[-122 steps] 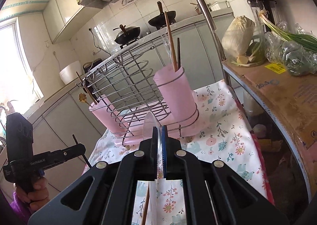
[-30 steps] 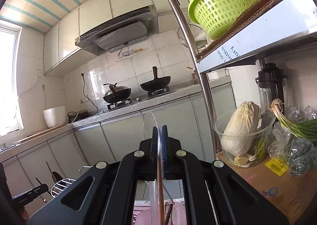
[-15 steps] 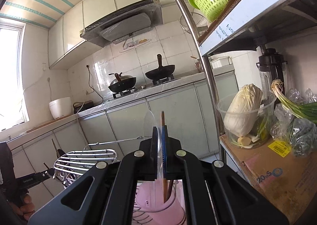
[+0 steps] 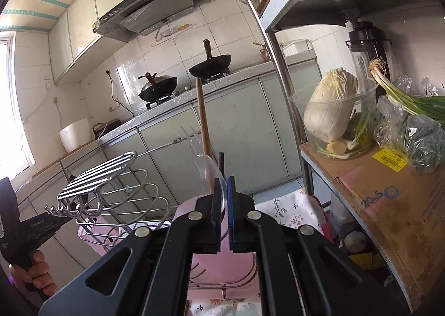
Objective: Organize utensils
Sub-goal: 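Lower the spoon and chopstick into the pink cup and open both tools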
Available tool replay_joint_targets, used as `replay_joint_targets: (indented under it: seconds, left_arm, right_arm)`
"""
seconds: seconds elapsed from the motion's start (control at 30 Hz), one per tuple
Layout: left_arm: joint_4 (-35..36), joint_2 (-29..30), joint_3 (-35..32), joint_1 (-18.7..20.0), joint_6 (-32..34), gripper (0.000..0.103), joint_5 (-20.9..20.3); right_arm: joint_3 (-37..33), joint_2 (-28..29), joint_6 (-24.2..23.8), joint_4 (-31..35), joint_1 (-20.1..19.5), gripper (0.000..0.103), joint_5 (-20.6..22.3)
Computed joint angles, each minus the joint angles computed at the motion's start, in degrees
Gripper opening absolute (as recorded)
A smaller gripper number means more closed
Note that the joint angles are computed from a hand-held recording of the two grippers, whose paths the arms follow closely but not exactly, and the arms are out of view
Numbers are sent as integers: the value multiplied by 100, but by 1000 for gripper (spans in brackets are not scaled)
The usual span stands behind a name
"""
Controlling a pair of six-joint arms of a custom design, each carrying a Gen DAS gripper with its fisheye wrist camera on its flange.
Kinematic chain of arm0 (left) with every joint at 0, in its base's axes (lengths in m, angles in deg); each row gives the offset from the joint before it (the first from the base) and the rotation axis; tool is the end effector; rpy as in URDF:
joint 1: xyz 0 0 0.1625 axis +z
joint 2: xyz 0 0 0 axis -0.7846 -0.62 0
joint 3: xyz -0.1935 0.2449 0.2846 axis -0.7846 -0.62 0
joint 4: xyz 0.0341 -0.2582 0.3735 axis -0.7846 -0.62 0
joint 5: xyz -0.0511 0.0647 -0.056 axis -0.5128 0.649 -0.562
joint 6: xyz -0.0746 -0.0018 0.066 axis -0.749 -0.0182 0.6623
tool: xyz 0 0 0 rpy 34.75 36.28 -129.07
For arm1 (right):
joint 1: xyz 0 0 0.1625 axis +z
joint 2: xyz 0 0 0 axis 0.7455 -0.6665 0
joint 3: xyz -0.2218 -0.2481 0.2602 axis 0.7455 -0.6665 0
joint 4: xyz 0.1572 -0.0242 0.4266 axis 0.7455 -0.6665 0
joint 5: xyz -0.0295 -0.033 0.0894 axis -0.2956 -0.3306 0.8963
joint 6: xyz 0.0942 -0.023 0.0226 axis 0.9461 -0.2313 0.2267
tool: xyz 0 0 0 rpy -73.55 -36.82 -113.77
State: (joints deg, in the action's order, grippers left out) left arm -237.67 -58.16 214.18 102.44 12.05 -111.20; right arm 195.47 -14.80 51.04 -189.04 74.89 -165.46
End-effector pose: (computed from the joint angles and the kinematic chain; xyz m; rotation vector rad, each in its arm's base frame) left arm -0.1144 -0.4343 0.3438 0.5888 2.5350 -1.3141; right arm 0.2906 -0.3300 0.1446 0.1865 -2.1834 1.6686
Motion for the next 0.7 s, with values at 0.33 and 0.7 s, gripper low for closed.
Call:
replay_joint_targets:
  seconds: [0.33,0.7]
  left_arm:
    - [54,129,-88,169,-275,5,-170]
    - [230,-53,51,6,-490,32,7]
  right_arm:
    - [58,-39,232,253,-5,4,23]
    - [111,-207,501,695,73,5,-15]
